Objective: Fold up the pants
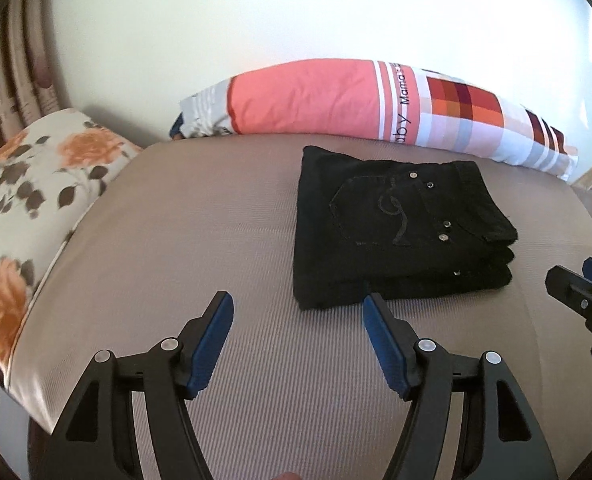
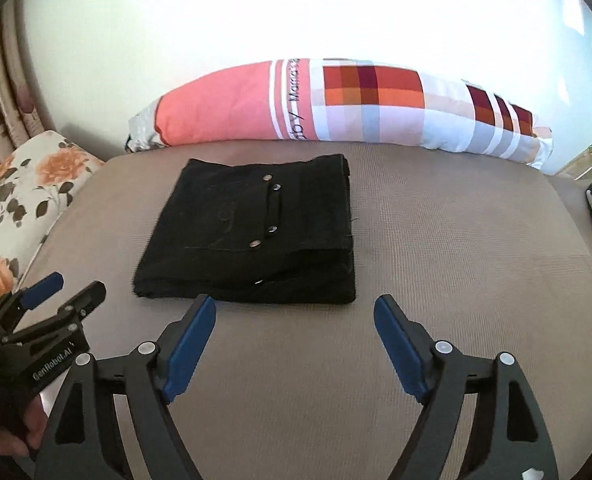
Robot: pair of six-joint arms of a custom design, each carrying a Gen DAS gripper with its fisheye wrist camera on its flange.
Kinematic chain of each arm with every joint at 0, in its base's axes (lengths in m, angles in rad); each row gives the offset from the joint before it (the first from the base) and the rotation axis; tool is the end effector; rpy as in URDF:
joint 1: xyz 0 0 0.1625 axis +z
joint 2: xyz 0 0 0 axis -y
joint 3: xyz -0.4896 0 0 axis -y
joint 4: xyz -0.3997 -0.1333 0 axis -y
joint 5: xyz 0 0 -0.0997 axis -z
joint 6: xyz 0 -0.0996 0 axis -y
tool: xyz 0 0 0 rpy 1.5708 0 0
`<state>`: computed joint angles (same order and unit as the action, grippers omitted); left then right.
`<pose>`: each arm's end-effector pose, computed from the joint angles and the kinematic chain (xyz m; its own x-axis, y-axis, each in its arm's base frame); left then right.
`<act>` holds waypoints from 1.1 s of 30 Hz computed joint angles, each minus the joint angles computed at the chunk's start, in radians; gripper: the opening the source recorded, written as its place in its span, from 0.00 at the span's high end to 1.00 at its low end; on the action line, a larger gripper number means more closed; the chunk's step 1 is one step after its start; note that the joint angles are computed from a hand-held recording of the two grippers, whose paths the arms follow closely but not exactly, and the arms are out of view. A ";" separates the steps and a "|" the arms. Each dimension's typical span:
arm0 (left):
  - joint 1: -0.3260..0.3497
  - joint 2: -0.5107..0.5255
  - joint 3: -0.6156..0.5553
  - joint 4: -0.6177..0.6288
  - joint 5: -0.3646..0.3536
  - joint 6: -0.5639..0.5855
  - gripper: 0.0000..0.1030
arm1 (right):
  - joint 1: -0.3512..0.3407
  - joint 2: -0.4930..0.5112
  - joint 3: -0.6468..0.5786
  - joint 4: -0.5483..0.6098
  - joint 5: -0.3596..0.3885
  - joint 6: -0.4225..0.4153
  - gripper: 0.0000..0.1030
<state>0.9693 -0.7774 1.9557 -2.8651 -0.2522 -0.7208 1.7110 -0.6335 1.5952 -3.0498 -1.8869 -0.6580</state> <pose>-0.1522 -0.6278 0.1235 -0.5732 -0.5038 -0.6462 0.2446 0.6475 -0.7218 0.2071 -0.7350 0.0915 -0.6874 -0.5110 0.5162 -0.6848 0.6928 -0.2261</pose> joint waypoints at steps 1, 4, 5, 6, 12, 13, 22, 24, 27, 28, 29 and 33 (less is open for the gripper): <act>-0.012 -0.006 0.015 0.015 0.004 -0.025 0.34 | 0.003 -0.004 0.011 -0.016 -0.003 -0.002 0.21; -0.036 -0.022 0.042 0.082 0.016 -0.102 0.34 | 0.007 -0.020 0.053 -0.059 -0.001 -0.002 0.19; -0.042 -0.025 0.048 0.104 0.019 -0.125 0.34 | 0.007 -0.023 0.065 -0.078 -0.001 -0.005 0.19; -0.049 -0.030 0.053 0.134 0.022 -0.152 0.34 | 0.008 -0.026 0.079 -0.100 0.000 -0.008 0.19; -0.071 -0.036 0.069 0.225 0.033 -0.238 0.34 | 0.002 -0.033 0.125 -0.146 0.008 -0.008 0.18; -0.074 -0.036 0.071 0.235 0.036 -0.248 0.34 | 0.000 -0.033 0.129 -0.153 0.009 -0.007 0.18; -0.076 -0.044 0.067 0.357 0.050 -0.352 0.34 | -0.005 -0.029 0.149 -0.179 0.019 -0.034 0.18; -0.076 -0.046 0.065 0.383 0.046 -0.371 0.34 | -0.006 -0.029 0.150 -0.174 0.021 -0.031 0.18; -0.075 -0.046 0.068 0.392 0.040 -0.380 0.34 | -0.008 -0.031 0.156 -0.173 0.023 -0.033 0.17; -0.074 -0.044 0.068 0.388 0.039 -0.376 0.34 | -0.009 -0.031 0.156 -0.173 0.021 -0.033 0.17; -0.073 -0.042 0.069 0.376 0.038 -0.366 0.34 | -0.010 -0.031 0.157 -0.176 0.021 -0.032 0.17; -0.074 -0.038 0.068 0.381 0.035 -0.365 0.34 | -0.012 -0.034 0.161 -0.178 0.021 -0.026 0.16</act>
<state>0.8954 -0.8152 2.0241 -2.4842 -0.2170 -1.0855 1.6985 -0.6672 1.7559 -3.2280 -1.8662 -0.6843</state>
